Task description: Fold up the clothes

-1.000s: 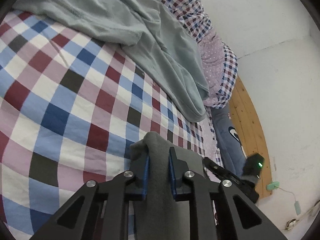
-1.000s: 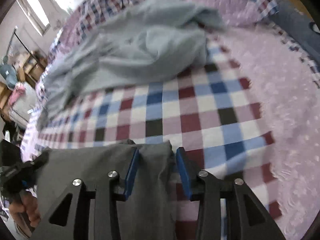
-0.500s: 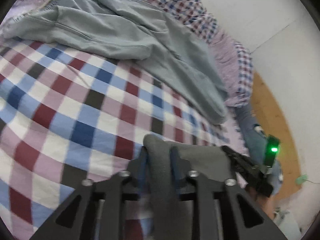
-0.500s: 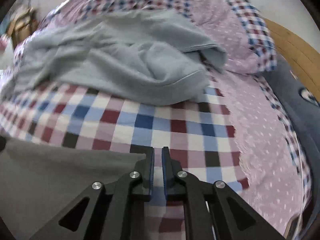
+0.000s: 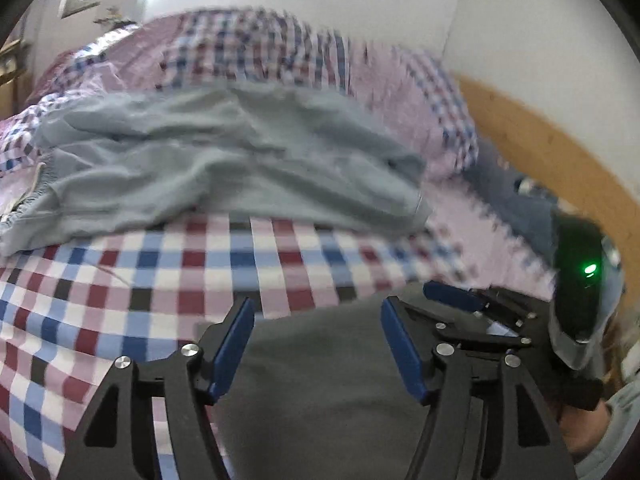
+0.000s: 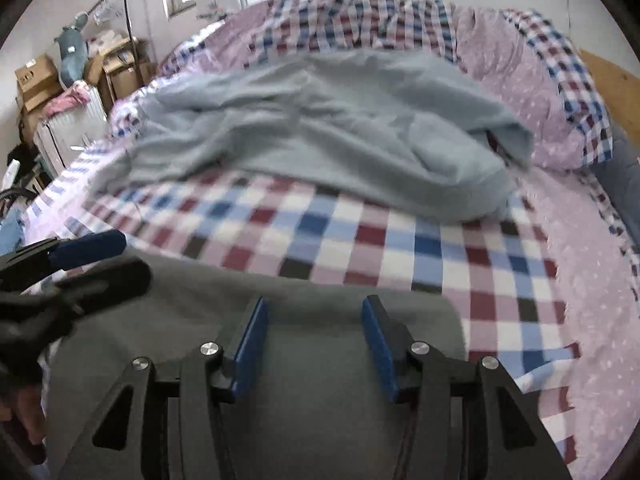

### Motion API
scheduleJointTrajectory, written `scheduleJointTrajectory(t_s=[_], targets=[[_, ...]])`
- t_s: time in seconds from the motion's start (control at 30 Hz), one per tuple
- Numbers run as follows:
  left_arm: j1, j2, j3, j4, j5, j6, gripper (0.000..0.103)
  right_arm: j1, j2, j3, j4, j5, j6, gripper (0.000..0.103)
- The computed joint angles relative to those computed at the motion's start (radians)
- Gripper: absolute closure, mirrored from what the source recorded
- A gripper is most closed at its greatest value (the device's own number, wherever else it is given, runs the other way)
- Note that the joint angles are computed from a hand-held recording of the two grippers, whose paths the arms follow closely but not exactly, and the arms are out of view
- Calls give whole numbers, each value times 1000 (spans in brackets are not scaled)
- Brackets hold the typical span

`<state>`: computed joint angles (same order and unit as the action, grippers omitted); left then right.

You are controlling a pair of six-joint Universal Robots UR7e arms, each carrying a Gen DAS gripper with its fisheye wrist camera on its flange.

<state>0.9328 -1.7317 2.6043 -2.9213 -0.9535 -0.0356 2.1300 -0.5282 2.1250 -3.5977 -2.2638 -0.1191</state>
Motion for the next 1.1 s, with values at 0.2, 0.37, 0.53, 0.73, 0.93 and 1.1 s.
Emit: scheduleJointTrajectory(t_s=[0.2, 0.37, 0.53, 0.73, 0.93, 1.1], targets=[[18, 126, 9, -8, 94, 37, 33, -39, 23, 10, -36, 36, -11, 47], [4, 182, 38, -101, 140, 76, 30, -2, 73, -31, -41, -63, -56, 45], [3, 201, 53, -158, 144, 102, 27, -8, 71, -27, -49, -54, -59, 45], [-4, 220, 60, -183, 162, 114, 26, -6, 81, -35, -52, -66, -68, 45], [2, 222, 61, -197, 153, 122, 26, -5, 87, -40, -61, -82, -62, 43], [2, 222, 65, -208, 150, 127, 26, -8, 89, -40, -88, -123, -21, 40]])
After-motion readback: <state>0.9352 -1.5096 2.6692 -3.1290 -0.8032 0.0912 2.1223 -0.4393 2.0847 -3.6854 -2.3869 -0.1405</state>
